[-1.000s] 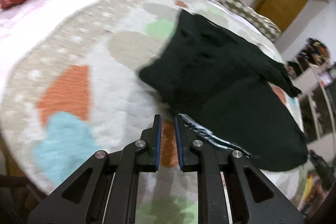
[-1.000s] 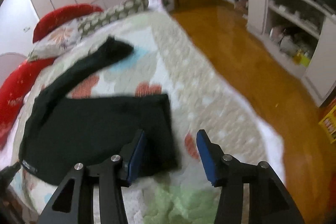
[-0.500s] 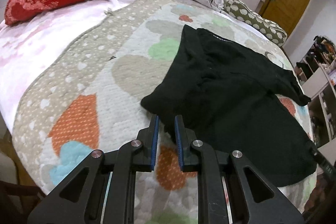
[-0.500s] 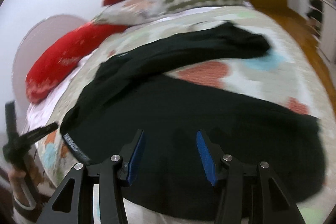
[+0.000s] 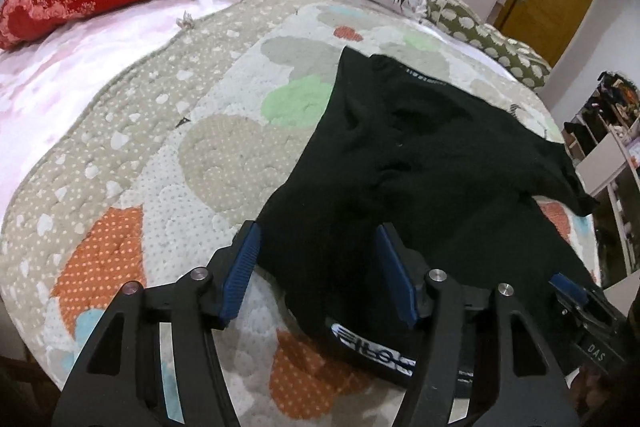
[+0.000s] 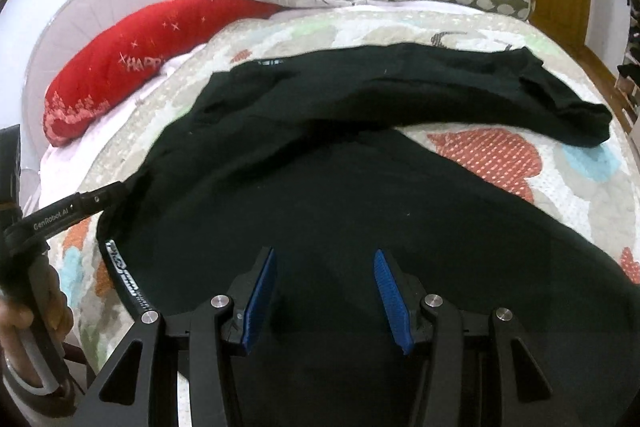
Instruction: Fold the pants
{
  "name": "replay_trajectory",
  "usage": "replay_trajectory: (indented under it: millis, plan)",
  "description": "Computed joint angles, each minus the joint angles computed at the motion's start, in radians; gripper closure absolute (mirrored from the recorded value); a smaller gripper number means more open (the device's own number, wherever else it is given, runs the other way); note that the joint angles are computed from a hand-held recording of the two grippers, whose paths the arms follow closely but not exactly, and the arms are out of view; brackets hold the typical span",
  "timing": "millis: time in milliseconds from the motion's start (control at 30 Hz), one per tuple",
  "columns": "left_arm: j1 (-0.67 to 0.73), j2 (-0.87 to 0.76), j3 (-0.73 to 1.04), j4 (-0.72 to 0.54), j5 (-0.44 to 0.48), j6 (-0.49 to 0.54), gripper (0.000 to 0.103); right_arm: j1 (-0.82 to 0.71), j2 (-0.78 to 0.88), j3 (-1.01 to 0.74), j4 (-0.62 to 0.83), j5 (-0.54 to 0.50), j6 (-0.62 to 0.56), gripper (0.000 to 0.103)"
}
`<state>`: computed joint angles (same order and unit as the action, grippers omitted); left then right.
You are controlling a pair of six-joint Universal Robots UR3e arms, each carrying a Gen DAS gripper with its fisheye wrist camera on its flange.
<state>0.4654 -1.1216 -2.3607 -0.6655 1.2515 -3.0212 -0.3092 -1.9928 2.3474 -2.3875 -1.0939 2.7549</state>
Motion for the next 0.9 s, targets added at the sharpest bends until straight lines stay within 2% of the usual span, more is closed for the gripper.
replay_trajectory:
  millis: [133,333,467,600,667,700,800,900]
  plan:
    - [-0.036,-0.075,0.0,0.086,0.046,-0.017,0.043,0.041,0.062,0.003,-0.076,-0.034,0.019,0.053]
    - [-0.053,-0.137,-0.001,0.152,0.069,-0.015,0.041,0.017,0.091,-0.068,-0.015,0.012,0.0,0.052]
    - [-0.056,-0.173,-0.018,0.206,0.069,-0.011,0.033,0.033,0.173,-0.16,-0.051,-0.004,0.024,0.051]
    - [-0.033,-0.199,-0.077,0.315,0.022,-0.007,0.023,0.088,0.334,-0.334,-0.077,-0.029,0.062,0.048]
    - [-0.022,-0.215,-0.109,0.374,-0.018,0.013,0.009,0.128,0.43,-0.439,-0.092,-0.051,0.083,0.044]
    - [-0.032,-0.229,-0.121,0.412,-0.019,0.021,0.007,0.151,0.476,-0.491,-0.096,-0.064,0.09,0.042]
    - [-0.043,-0.245,-0.117,0.429,-0.014,0.022,0.006,0.23,0.622,-0.67,-0.087,-0.111,0.106,0.041]
    - [0.061,-0.19,-0.166,0.403,-0.149,0.066,0.006,0.304,0.771,-0.874,-0.042,-0.123,0.114,0.04]
